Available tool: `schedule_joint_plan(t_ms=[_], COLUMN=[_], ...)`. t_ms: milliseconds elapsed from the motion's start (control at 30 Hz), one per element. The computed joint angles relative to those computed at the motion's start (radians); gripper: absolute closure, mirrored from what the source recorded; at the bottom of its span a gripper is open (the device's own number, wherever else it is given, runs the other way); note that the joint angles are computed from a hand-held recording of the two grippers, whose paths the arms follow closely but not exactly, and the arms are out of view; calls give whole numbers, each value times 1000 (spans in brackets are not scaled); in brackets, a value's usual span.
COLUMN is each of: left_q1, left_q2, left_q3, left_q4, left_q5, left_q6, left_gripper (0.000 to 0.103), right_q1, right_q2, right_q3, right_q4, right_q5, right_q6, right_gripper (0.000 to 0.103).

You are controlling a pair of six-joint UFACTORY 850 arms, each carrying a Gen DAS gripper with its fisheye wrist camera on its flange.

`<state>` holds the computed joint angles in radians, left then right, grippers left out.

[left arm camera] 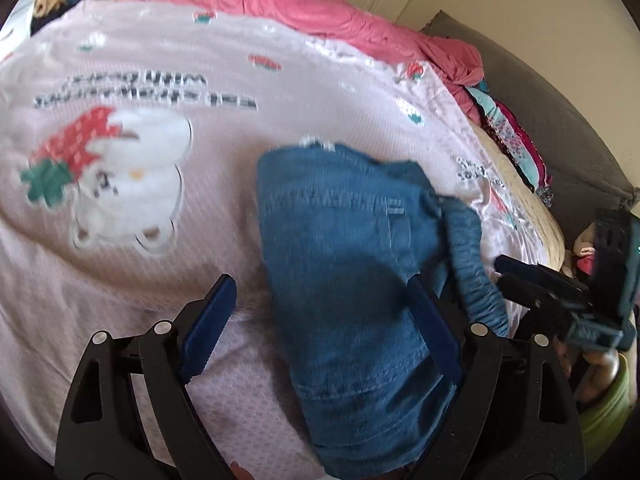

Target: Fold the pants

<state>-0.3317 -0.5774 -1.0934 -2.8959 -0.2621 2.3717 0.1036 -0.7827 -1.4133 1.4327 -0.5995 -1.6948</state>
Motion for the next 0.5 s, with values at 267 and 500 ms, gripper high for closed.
schedule_joint_plan(t_ms=[267, 500], left_q1=[-22, -31], left_q2=[-30, -48], left_q3=[-34, -48], left_q4=[-13, -90], left_q5=[37, 18], left_q6=[38, 111], left_gripper=[44, 55], right_q1=[-7, 11], right_q2=[-113, -132], right_q3=[-159, -191], right_q4=[-189, -176], right_q5=[-169, -174], right_q6=[284, 212], right_gripper=[61, 68])
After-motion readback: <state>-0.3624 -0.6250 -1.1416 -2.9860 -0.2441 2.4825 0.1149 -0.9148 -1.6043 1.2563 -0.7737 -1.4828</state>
